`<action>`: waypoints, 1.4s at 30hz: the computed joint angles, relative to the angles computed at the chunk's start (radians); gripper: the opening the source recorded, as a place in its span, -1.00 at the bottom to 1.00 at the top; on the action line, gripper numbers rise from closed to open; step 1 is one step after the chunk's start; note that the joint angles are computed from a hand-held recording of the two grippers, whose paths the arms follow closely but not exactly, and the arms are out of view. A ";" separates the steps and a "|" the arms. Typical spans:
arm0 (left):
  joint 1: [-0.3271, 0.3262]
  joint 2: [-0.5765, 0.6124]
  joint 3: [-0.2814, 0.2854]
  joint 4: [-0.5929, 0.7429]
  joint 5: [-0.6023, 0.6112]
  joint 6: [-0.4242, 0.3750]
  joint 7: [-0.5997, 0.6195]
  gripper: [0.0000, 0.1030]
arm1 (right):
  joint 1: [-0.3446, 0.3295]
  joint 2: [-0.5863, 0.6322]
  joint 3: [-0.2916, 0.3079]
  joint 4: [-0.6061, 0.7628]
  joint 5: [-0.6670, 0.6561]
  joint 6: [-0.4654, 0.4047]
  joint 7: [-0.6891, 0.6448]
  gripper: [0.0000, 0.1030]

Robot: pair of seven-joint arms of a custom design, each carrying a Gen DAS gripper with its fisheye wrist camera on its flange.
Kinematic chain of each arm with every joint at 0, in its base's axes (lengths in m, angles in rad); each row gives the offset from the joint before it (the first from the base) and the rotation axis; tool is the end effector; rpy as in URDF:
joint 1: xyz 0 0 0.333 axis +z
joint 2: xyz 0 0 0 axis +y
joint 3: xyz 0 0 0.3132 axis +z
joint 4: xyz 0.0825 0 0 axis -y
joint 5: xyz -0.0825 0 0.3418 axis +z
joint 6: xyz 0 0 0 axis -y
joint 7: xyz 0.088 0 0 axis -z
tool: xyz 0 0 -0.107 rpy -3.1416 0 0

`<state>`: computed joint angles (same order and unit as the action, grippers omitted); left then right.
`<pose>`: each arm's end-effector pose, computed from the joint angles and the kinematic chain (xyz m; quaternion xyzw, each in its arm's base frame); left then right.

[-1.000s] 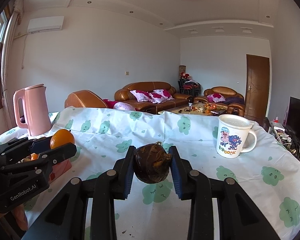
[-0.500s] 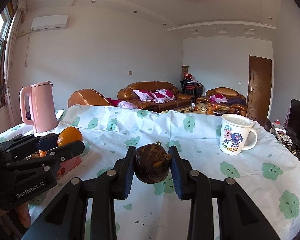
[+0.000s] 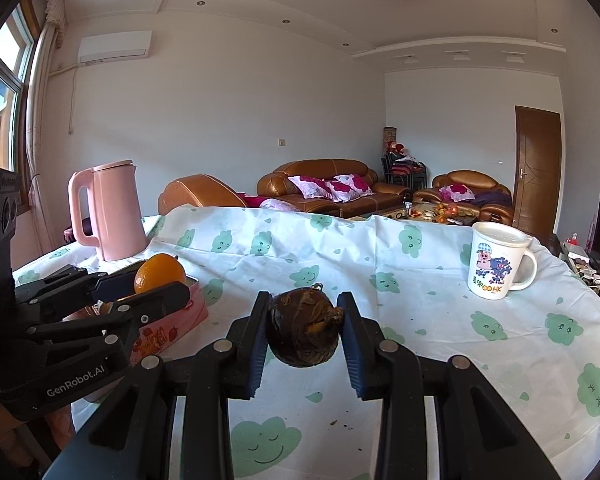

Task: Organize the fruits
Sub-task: 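Carry the small orange and brown cake over the pink tin, then lower both items into the tin and open both tools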

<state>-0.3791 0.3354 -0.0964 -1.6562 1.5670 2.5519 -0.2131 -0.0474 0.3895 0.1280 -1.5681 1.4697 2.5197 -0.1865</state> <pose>0.5775 -0.3035 0.4823 -0.6256 0.5362 -0.3690 0.4301 0.6703 0.0310 0.4889 -0.7476 0.3260 -0.2278 0.5319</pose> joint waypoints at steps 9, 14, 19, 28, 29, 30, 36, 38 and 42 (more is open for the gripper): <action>0.044 -0.161 -0.036 -0.190 0.039 -0.048 -0.086 -0.27 | 0.023 -0.080 -0.007 -0.082 0.003 -0.088 -0.028 -0.32; 0.088 -0.251 -0.065 -0.294 0.034 -0.073 -0.118 -0.27 | 0.050 -0.122 -0.019 -0.124 -0.004 -0.140 -0.033 -0.32; 0.137 -0.330 -0.087 -0.387 0.007 -0.090 -0.142 -0.27 | 0.086 -0.147 -0.026 -0.155 -0.021 -0.169 -0.038 -0.32; 0.198 -0.407 -0.112 -0.474 0.002 -0.080 -0.195 -0.28 | 0.150 -0.179 -0.027 -0.221 -0.063 -0.174 -0.064 -0.32; 0.201 -0.414 -0.115 -0.482 0.000 -0.081 -0.195 -0.28 | 0.158 -0.179 -0.026 -0.226 -0.070 -0.168 -0.065 -0.32; 0.204 -0.417 -0.116 -0.489 0.001 -0.075 -0.199 -0.28 | 0.164 -0.177 -0.026 -0.229 -0.077 -0.163 -0.065 -0.32; 0.215 -0.421 -0.120 -0.511 0.007 -0.025 -0.216 -0.27 | 0.189 -0.159 -0.022 -0.232 -0.129 -0.140 -0.027 -0.32; 0.217 -0.416 -0.119 -0.516 0.012 -0.006 -0.221 -0.27 | 0.193 -0.158 -0.019 -0.237 -0.141 -0.133 -0.022 -0.32; 0.218 -0.408 -0.119 -0.522 0.007 0.004 -0.230 -0.27 | 0.201 -0.151 -0.013 -0.239 -0.161 -0.109 -0.018 -0.32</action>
<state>-0.1608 -0.0727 -0.2154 -2.1784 1.5737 2.5563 -0.4432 0.1538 0.2381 0.1146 -1.8076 1.3086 2.4103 -0.2044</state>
